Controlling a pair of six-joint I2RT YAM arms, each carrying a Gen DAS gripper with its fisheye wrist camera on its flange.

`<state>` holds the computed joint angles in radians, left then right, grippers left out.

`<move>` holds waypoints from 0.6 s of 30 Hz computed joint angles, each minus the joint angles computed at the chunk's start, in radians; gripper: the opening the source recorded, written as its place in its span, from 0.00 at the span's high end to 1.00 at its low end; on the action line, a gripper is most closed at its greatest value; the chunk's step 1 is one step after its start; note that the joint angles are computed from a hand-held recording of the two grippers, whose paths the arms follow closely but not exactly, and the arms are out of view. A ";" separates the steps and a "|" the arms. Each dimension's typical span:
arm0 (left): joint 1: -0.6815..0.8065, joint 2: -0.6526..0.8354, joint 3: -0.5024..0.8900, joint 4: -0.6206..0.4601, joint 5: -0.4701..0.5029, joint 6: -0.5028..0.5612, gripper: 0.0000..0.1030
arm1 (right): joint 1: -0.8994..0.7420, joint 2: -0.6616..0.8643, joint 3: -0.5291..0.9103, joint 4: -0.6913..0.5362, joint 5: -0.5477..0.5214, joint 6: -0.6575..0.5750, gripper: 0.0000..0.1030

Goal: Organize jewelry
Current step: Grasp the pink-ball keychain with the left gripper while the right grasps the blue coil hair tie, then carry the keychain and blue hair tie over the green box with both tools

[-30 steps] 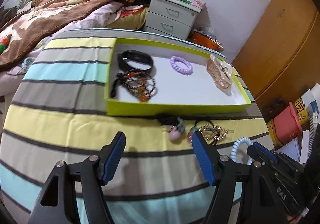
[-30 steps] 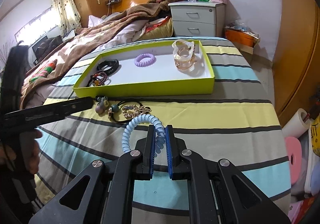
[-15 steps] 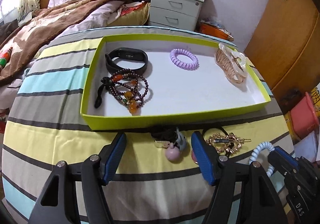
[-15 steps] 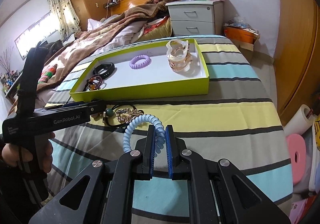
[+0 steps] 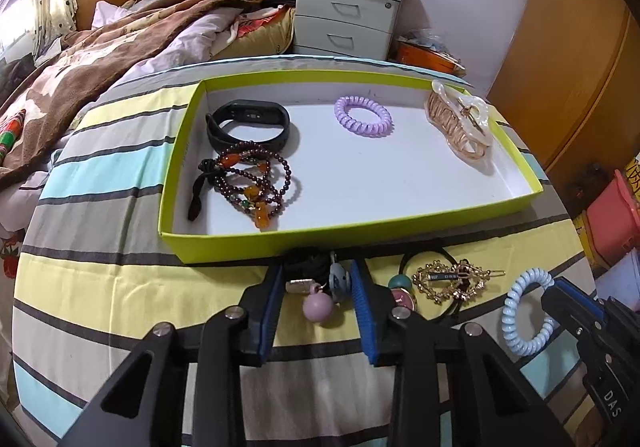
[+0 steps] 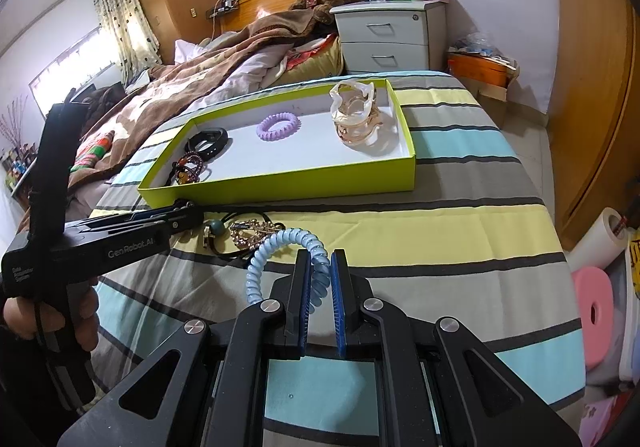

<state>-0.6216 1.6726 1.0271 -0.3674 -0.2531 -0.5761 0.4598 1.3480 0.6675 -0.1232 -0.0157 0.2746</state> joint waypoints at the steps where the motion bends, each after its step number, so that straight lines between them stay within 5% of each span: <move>1: -0.001 -0.007 -0.006 0.004 0.003 -0.001 0.67 | -0.001 -0.001 -0.001 0.001 -0.001 0.000 0.90; 18: -0.022 -0.138 -0.063 -0.005 -0.028 -0.005 0.67 | 0.033 -0.071 0.006 -0.036 0.041 0.008 0.90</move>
